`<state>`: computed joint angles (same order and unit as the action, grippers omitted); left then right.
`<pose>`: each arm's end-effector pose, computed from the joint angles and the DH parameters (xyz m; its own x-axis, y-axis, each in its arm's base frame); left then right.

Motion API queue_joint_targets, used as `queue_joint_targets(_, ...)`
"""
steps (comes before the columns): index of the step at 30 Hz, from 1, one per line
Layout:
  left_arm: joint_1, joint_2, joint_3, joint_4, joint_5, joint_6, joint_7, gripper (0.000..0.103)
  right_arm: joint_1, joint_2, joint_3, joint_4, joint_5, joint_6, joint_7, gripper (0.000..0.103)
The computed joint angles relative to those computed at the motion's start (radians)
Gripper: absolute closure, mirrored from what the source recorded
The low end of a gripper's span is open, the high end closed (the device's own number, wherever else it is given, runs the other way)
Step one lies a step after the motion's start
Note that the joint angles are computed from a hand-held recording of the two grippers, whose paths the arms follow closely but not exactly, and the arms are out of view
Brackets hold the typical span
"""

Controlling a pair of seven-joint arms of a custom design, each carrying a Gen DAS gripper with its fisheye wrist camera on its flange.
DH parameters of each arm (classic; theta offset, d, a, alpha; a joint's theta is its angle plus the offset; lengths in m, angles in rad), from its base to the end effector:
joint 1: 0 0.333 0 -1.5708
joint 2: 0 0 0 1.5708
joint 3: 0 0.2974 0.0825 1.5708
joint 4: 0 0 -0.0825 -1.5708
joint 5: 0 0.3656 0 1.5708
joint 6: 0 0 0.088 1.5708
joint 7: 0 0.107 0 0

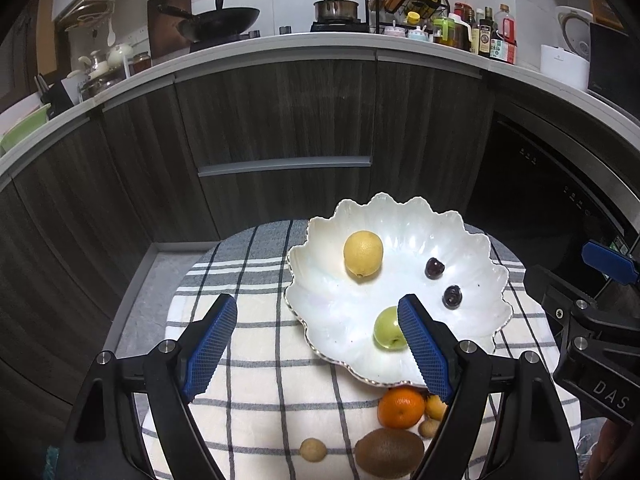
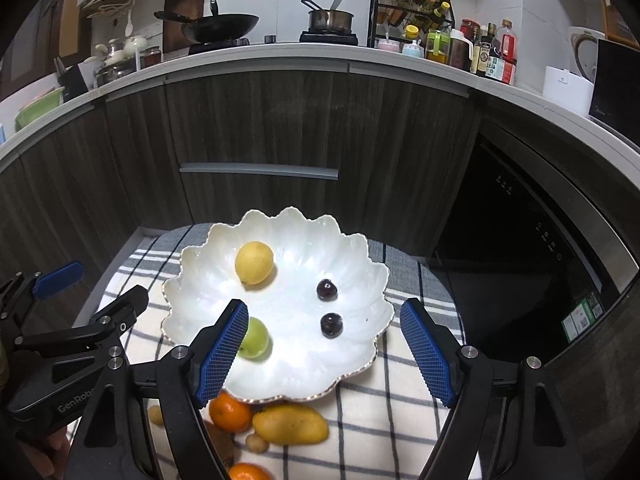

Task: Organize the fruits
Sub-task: 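Withdraw both open tools from the bowl toward the remaining fruits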

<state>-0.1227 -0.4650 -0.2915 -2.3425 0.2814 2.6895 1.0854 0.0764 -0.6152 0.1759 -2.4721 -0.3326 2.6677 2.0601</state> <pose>0.4071 -0.2096 0.5821 -0.1381 -0.9896 -0.0407 -0.6527 0.1219 -0.7478 0.3918 0.1237 0.5827 -0.0184 -0.9982 0.0578 -0.6536 -0.0317 -0.7562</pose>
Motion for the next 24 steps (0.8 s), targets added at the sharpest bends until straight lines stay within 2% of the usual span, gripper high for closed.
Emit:
queue_joint_targets(14,-0.010,-0.106,-0.019,-0.085,-0.005,0.000,-0.016,0.020,0.017,-0.115,0.006,-0.094,0.031,-0.007,0.000,0.024)
queue_joint_targets(24,-0.054,-0.162,-0.010,-0.167,-0.049,-0.007,-0.008,0.021,0.019,-0.194,0.012,-0.165,0.053,-0.043,0.011,0.024)
